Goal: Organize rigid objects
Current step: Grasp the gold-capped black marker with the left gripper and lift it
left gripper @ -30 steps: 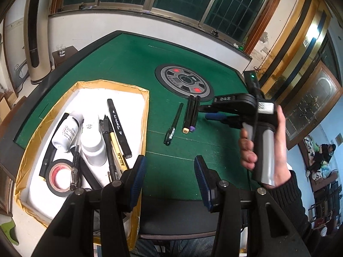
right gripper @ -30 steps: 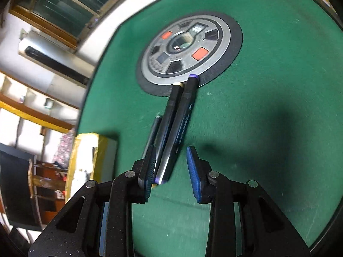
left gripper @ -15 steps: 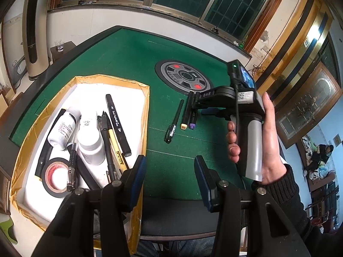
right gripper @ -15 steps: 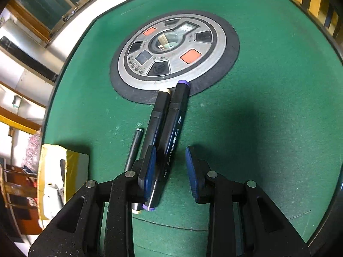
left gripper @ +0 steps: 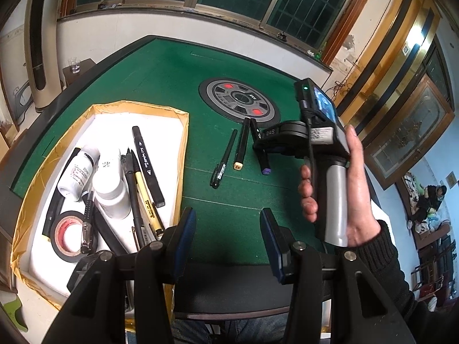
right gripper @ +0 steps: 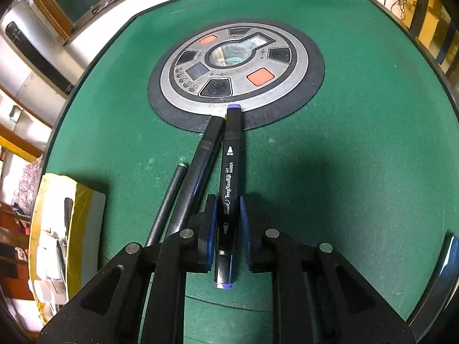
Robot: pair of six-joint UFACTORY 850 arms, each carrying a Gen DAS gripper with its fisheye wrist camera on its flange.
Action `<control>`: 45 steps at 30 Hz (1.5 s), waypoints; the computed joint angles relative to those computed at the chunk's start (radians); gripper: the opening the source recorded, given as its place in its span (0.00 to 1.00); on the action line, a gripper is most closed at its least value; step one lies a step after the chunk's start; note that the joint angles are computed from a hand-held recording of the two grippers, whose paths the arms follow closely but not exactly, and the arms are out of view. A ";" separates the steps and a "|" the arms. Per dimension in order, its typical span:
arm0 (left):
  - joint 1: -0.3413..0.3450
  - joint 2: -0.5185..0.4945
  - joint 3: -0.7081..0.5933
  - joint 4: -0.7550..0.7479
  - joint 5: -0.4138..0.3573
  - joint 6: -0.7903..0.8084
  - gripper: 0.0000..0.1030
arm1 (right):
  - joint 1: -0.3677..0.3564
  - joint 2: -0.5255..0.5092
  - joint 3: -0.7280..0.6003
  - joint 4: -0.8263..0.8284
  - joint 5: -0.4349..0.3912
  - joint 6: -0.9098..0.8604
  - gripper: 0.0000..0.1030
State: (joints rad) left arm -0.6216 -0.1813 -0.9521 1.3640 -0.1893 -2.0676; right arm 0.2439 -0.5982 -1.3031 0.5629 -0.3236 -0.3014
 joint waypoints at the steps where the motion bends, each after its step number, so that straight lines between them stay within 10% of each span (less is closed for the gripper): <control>1: 0.000 -0.002 -0.002 -0.013 0.001 0.012 0.45 | -0.006 0.007 0.012 0.030 -0.003 -0.033 0.14; 10: 0.005 -0.050 -0.069 -0.282 0.035 0.298 0.45 | -0.089 0.025 0.063 0.346 -0.059 -0.368 0.14; 18: 0.022 -0.158 -0.216 -0.801 -0.012 0.864 0.45 | -0.174 -0.008 0.086 0.812 -0.208 -0.828 0.14; 27: 0.081 -0.379 -0.507 -1.289 -0.150 1.426 0.45 | -0.200 -0.012 0.095 0.859 -0.275 -0.850 0.14; 37: 0.123 -0.623 -0.813 -1.295 -0.360 1.471 0.44 | -0.206 -0.020 0.091 0.871 -0.291 -0.846 0.14; 45: 0.115 -0.655 -0.864 -1.246 -0.387 1.444 0.37 | -0.207 -0.024 0.085 0.869 -0.294 -0.842 0.14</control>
State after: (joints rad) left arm -0.5061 -0.8360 -1.8158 0.1178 -0.5762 -0.6231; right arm 0.0367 -0.6226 -1.2176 1.4318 -0.6178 -1.1439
